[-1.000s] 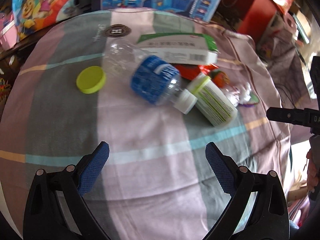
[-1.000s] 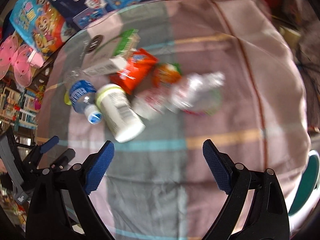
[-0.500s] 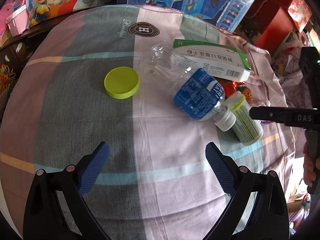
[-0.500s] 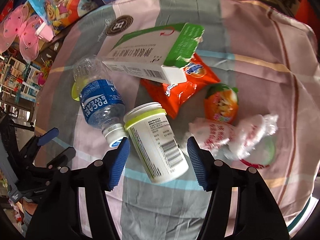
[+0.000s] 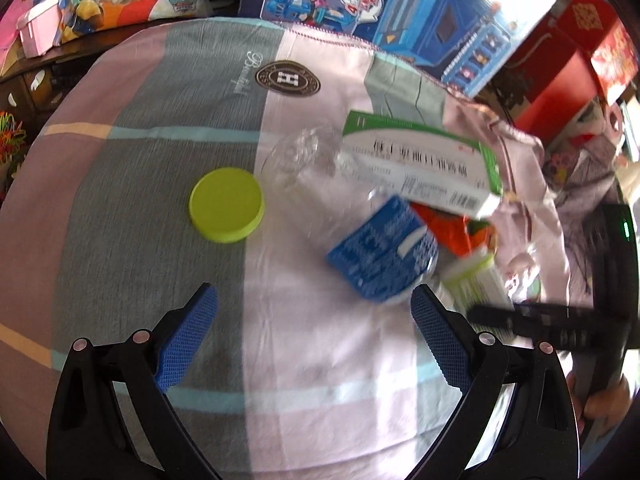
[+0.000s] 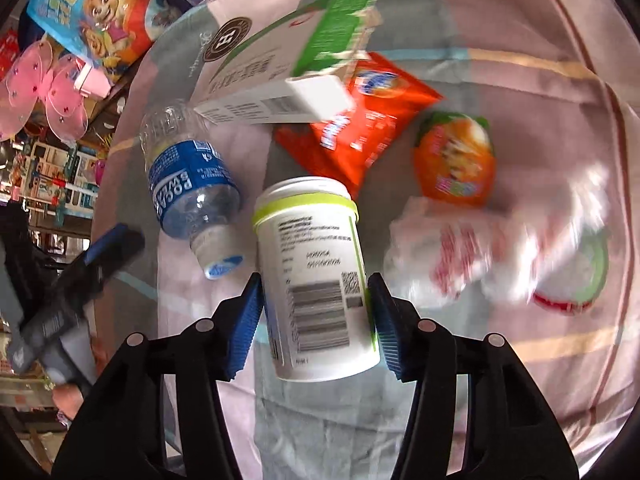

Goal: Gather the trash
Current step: 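Grasp the blue-label water bottle with the left gripper while the right grasps the white pill bottle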

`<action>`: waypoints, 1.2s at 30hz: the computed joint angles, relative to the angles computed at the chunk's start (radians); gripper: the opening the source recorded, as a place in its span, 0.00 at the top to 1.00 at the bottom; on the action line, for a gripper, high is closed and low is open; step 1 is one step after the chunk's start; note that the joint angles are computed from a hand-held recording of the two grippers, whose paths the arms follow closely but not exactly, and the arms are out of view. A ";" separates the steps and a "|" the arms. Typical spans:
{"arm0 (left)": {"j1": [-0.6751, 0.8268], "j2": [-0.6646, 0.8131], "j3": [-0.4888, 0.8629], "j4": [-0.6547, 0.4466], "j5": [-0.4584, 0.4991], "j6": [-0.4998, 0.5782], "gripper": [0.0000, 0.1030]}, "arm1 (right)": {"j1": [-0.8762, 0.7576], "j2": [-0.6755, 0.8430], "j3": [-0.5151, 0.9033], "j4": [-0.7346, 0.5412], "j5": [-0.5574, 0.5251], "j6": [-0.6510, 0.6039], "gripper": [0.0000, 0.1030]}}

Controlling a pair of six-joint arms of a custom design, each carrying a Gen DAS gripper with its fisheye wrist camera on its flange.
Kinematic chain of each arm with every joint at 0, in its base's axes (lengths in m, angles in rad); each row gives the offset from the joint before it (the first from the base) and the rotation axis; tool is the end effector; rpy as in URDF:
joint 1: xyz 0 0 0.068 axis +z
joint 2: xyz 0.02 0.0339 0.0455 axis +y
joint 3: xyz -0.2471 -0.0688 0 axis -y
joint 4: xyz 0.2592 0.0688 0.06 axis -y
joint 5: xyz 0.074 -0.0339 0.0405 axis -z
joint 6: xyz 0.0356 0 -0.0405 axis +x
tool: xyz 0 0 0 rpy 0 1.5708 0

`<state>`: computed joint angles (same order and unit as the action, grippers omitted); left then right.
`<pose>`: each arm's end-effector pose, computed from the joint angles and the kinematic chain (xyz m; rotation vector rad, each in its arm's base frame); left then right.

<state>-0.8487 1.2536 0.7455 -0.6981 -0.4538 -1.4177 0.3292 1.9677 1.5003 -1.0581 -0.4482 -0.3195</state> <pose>0.1679 -0.1671 0.1756 -0.8281 2.4412 -0.1781 0.3534 0.1370 0.1722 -0.9779 2.8594 0.6891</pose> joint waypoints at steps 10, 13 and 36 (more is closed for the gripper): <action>0.183 0.237 0.208 0.063 0.093 0.082 0.06 | -0.136 -0.001 -0.013 -0.062 -0.017 -0.115 0.51; 0.179 0.302 0.262 0.047 0.084 0.092 0.15 | -0.153 0.006 -0.020 -0.077 -0.037 -0.129 0.51; -0.140 0.540 0.520 -0.155 0.019 0.187 0.31 | -0.261 -0.135 -0.220 -0.006 -0.028 -0.180 0.52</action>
<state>-0.9890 1.7936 1.2657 -0.8528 -0.4352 -1.2305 0.0678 1.8327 1.2799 -1.0641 -0.4758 -0.4999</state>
